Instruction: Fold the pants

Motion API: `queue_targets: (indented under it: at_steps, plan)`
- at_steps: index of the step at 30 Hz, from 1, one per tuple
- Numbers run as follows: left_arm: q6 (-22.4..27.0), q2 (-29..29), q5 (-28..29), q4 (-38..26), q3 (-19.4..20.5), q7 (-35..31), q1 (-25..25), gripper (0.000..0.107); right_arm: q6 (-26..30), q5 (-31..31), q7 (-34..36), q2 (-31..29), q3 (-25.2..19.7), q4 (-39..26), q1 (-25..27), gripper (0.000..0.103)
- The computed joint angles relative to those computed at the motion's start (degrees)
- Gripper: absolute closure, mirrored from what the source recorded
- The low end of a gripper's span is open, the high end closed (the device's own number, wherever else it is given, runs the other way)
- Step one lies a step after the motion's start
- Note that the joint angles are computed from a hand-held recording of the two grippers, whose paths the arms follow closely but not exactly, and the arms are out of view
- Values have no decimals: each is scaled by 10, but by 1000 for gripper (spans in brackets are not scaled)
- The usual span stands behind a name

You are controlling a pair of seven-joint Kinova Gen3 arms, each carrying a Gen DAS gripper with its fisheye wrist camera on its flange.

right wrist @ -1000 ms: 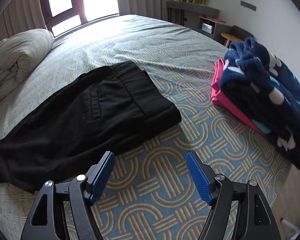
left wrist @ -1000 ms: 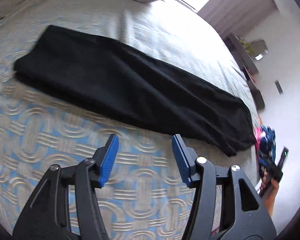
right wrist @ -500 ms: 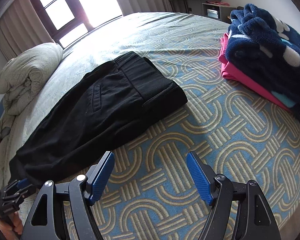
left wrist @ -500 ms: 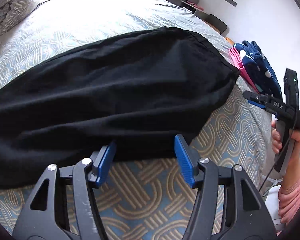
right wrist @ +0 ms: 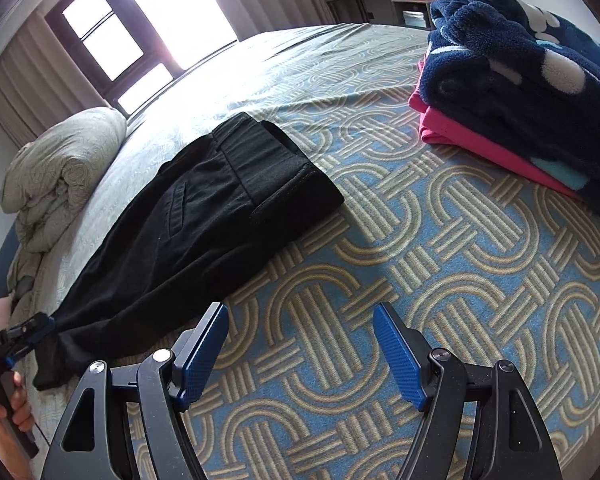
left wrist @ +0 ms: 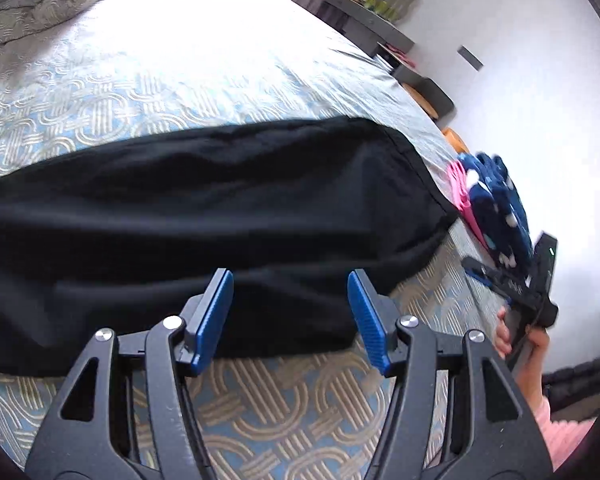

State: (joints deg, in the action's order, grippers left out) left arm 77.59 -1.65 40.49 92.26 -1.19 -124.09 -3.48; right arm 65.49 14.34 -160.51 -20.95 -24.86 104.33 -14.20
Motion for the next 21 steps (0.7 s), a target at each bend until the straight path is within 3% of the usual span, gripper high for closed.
queue_targets:
  at_steps: [3,6,12,16,21]
  plan:
    - [19,-14,-42,14,19,-29,22,47,-3,-1,1,2,1,1,-2,27]
    - [-17,-19,-98,37,57,-13,42,47,-6,-1,-2,8,-1,-3,-3,27]
    - [-87,5,-83,41,56,30,87,47,1,11,-10,16,-13,-20,-10,27]
    - [-98,15,-99,26,61,48,98,46,11,22,-8,17,-10,-24,-15,27]
    - [-103,21,-81,26,58,33,99,46,-34,-16,19,11,46,1,-21,26]
